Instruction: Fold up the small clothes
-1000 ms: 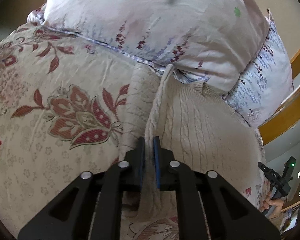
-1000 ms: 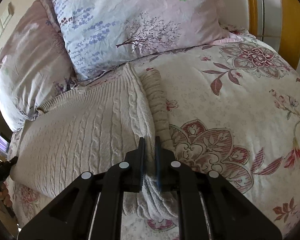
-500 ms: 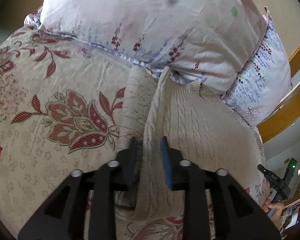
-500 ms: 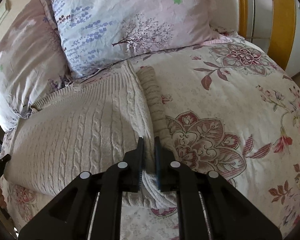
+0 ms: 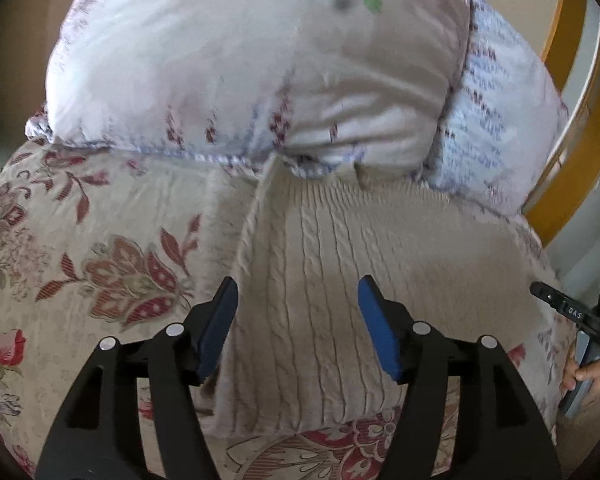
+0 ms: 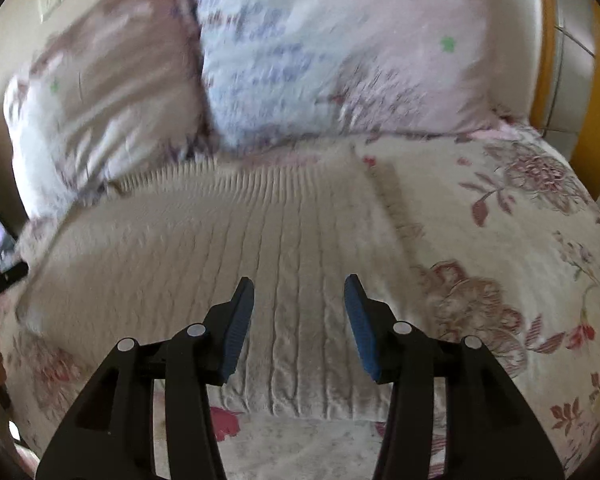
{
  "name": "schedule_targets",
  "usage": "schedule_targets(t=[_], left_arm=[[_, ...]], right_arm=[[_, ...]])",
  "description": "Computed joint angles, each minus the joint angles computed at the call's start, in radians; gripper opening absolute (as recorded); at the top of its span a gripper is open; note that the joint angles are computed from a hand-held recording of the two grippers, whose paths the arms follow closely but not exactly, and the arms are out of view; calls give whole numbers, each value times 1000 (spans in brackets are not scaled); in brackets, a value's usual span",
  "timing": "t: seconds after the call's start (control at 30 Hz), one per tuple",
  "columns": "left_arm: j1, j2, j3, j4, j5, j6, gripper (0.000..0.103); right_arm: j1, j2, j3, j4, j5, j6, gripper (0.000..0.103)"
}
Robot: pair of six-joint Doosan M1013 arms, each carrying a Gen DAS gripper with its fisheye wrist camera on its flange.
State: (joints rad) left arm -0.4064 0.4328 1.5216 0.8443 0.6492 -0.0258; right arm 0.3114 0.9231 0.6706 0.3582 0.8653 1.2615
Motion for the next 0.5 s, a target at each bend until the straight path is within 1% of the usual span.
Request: schedule_targets(t=[0.03,0.07,0.1,0.2,0.27,0.3,0.33,0.4,0.43,0.5], left_arm=[[3,8,-8,-39,9,34,63],[3,14,-12,-58,18,48,64],[4,18,-13,-65,25,55,64],[-2,24,-15,-48,41,63,67],[-3,25,-19,-52,44,65,68],[-1,21,-14,-49,33,51,68],[3,12,-2,-40,6,22,68],[13,-12,31,-3,-57,-67,68],[20,-23,46,18,-77,-120,69],[32,-34,58,16,-90,-163,70]], right_arm=[[4,23,-39,-39,55,15,58],[5,32,-48,-50,70,14,58],[3,20,-19,-35,32,-11,59],[1,19,-18,-31,40,-20,60],[4,28,-41,-53,66,-6,60],[6,34,-58,-67,82,7,60],[9,41,-80,-82,106,30,62],[10,50,-108,-69,129,32,64],[12,50,-113,-48,127,19,64],[19,44,-108,-39,113,-3,68]])
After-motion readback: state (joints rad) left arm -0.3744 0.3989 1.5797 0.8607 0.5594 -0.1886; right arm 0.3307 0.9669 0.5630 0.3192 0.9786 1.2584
